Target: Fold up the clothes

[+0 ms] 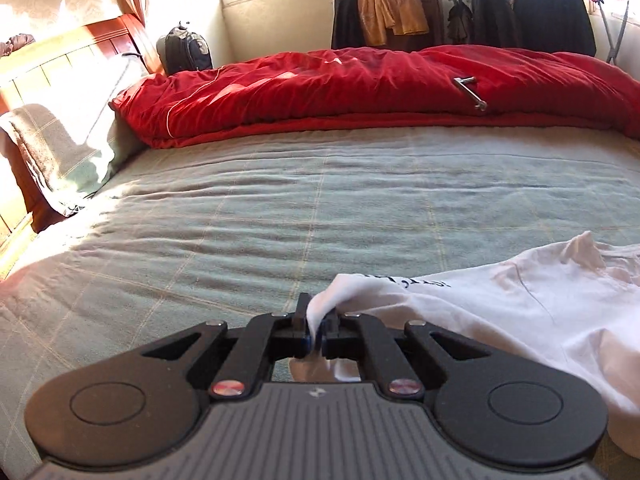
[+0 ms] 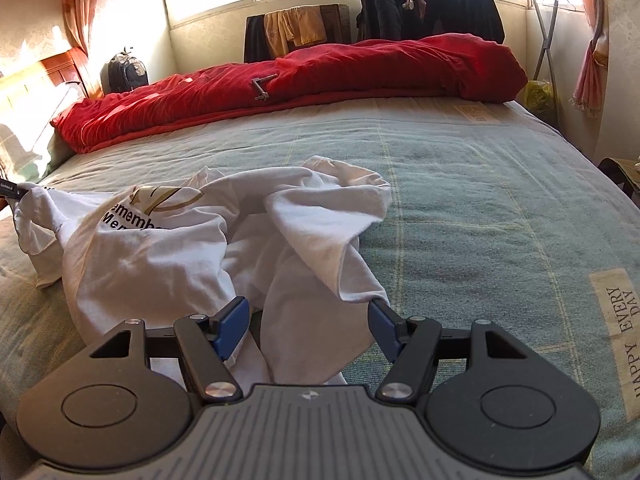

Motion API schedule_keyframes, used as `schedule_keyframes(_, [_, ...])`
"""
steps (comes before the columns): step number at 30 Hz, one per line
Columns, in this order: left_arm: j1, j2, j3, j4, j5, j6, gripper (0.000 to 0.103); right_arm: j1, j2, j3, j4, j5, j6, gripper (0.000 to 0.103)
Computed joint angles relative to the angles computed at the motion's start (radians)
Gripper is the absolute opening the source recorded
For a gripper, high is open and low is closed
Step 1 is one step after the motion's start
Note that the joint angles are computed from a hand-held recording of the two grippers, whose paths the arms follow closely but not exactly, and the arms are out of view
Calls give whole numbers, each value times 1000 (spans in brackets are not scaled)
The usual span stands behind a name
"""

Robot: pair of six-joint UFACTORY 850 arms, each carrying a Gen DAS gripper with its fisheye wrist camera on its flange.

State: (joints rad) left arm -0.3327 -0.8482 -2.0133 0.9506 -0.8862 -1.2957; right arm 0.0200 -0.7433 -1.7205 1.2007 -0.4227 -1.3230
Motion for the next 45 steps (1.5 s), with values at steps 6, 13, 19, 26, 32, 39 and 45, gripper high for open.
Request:
schedule_keyframes(6, [30,-102,-120,-143,-16,122,9,1,-4,-6,-23,5,17,70])
schedule_keyframes(13, [36,-14,28,-179,77,54,22,3,-5,-13,-24,-1,9,70])
schedule_keyframes(19, [28,126,227,-143,132,-38,42,5,11,8,10,-22,-32,70])
schedule_keyframes(26, [16,277,444,-146,335,-228,44,1,50,58,110,-41,-134,71])
schedule_keyframes(32, [-1,240,468,-410,564,-113,44,3,71,84,150,-59,-172,71])
schedule_keyframes(39, [-17,168,431,-189,600,-481,34,-9,105,125,232,-48,-246,71])
schedule_keyframes(45, [-37,205,465,-25,501,-610,2,-13,102,122,247,-39,-246,71])
